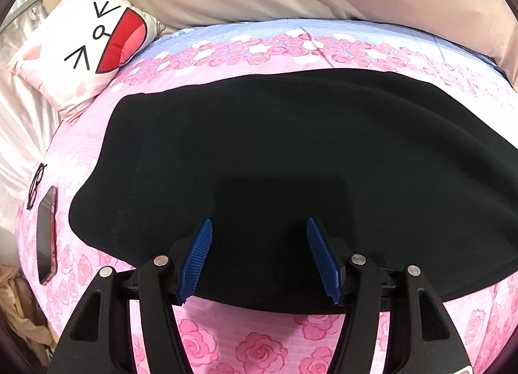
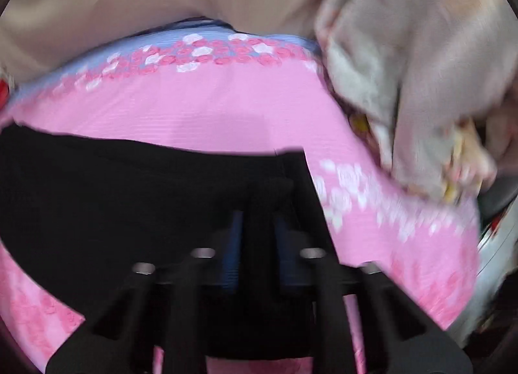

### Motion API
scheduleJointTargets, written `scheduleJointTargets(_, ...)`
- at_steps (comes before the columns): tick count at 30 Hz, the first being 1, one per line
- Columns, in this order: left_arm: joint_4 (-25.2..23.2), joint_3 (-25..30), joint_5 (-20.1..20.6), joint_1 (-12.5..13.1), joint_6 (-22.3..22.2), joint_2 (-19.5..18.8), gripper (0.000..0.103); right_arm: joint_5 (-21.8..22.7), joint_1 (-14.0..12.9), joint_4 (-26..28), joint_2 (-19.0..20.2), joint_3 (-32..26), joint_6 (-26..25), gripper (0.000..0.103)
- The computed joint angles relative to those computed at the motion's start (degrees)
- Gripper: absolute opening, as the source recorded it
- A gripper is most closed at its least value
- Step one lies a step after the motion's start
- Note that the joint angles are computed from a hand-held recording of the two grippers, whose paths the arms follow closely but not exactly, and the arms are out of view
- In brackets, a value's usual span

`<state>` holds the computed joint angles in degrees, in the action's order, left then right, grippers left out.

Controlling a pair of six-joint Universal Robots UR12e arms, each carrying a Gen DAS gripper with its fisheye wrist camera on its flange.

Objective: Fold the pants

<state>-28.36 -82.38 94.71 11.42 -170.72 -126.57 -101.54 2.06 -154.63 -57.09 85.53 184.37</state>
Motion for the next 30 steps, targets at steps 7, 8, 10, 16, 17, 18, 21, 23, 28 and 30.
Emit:
scheduleJointTargets(7, -0.5, 1.0, 0.9, 0.7, 0.4, -0.5, 0.059, -4.2, -0.9, -0.3, 0.8, -2.7, 0.8, 0.02)
scheduleJointTargets(8, -0.7, 1.0, 0.8, 0.9, 0.2, -0.5, 0.059, -6.3, -0.9, 2.5, 1.7, -2.9, 1.8, 0.021)
scheduleJointTargets(10, -1.1, 0.7, 0.0, 1.5, -0.5, -0.1, 0.06, -7.1, -0.6, 1.0, 0.9, -1.6, 4.6, 0.021)
scheduleJointTargets(16, -1.1, -1.0, -4.1, 4.3, -3.0, 2.0, 0.06, -6.6, 4.3, -11.6, -1.5, 0.8, 1.6, 0.052)
scheduleJointTargets(17, -2.1, -1.2, -7.1, 5.3, -4.4, 2.4, 0.06, -5.9, 5.4, -12.1, -1.3, 0.5, -0.8, 0.052)
scheduleJointTargets(18, -2.7, -1.5, -8.8, 6.1, -7.2, 3.0, 0.061, -5.1, 6.7, -12.2, -0.9, -0.2, -3.0, 0.053)
scheduleJointTargets(21, 3.1, -4.0, -6.5, 7.5, -11.6, 4.5, 0.06, 0.8, 9.9, -9.9, 1.2, -3.6, -7.0, 0.071)
scheduleJointTargets(23, 3.9, -4.8, -7.9, 8.8, -12.5, 5.1, 0.066, 4.4, 11.8, -7.8, 3.0, -6.4, -9.3, 0.071)
scheduleJointTargets(28, 0.6, -3.8, -10.6, 10.6, -13.1, 4.1, 0.066, 10.7, 15.5, -3.0, 7.4, -13.1, -13.2, 0.071)
scheduleJointTargets(30, -0.2, -3.4, -13.4, 11.5, -14.7, 3.5, 0.066, 13.2, 16.2, -2.1, 8.6, -14.8, -12.1, 0.071)
